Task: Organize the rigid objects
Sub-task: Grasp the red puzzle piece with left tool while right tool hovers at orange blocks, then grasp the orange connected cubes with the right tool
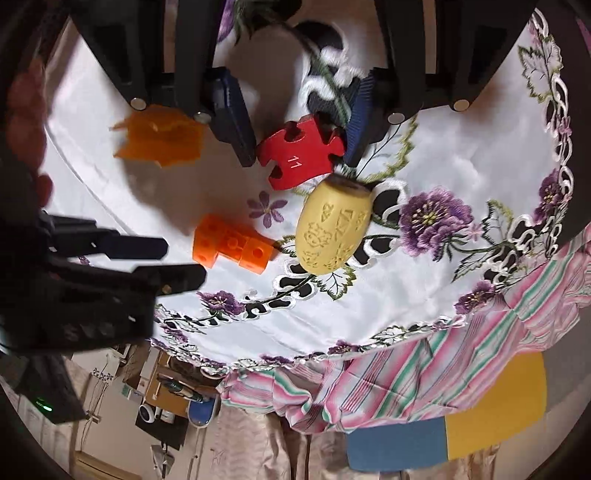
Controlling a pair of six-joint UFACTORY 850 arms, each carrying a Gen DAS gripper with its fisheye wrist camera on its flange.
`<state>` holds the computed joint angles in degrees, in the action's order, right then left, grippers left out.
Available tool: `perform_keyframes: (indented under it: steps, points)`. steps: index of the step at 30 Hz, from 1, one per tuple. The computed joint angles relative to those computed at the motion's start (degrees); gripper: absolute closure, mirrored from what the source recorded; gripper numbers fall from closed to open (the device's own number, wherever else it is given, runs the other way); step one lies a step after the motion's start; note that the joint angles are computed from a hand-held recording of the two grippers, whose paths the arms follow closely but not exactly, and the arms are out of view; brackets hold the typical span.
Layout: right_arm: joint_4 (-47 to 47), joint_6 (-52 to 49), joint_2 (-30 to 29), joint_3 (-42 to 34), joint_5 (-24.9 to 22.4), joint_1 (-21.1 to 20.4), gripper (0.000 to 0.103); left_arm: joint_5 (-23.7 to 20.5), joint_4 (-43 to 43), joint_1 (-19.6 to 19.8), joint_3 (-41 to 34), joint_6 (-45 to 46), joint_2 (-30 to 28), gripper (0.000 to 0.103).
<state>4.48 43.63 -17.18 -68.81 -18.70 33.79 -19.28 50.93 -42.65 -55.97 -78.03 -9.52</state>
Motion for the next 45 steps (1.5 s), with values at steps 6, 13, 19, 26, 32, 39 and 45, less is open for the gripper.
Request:
perform_keyframes:
  steps: [6, 13, 19, 26, 32, 39, 45]
  points:
    - [-7.78, 3.17, -1.28, -2.22, -0.60, 1.39, 0.042, -1.07, 7.24, -0.39, 6.11, -11.45, 6.42, 0.054]
    - [-15.78, 2.39, -5.36, -7.31, -5.62, 3.68, 0.040, -4.87, 10.83, -1.56, 12.24, -17.46, 10.76, 0.054]
    - [-24.49, 3.69, -7.42, -9.53, -8.78, 5.15, 0.046, -2.44, 15.88, -0.66, 14.05, -23.53, 12.08, 0.054]
    - [-32.95, 4.44, -8.58, -10.86, -12.84, 7.21, 0.064, -1.12, 19.47, -0.45, 15.31, -27.75, 13.04, 0.054]
    - [-31.29, 2.06, -7.50, -10.18, -11.25, 7.50, 0.100, 0.47, 21.66, 0.11, 15.97, -30.39, 13.63, 0.054]
    - [-26.08, 6.94, -4.01, -6.26, -4.62, 4.21, 0.078, 0.05, 21.84, -0.13, 15.89, -30.41, 13.52, 0.053]
    - [-19.91, 2.77, -4.71, -6.88, -3.01, 3.13, 0.055, 1.57, 24.29, 0.47, 16.57, -33.31, 14.09, 0.053]
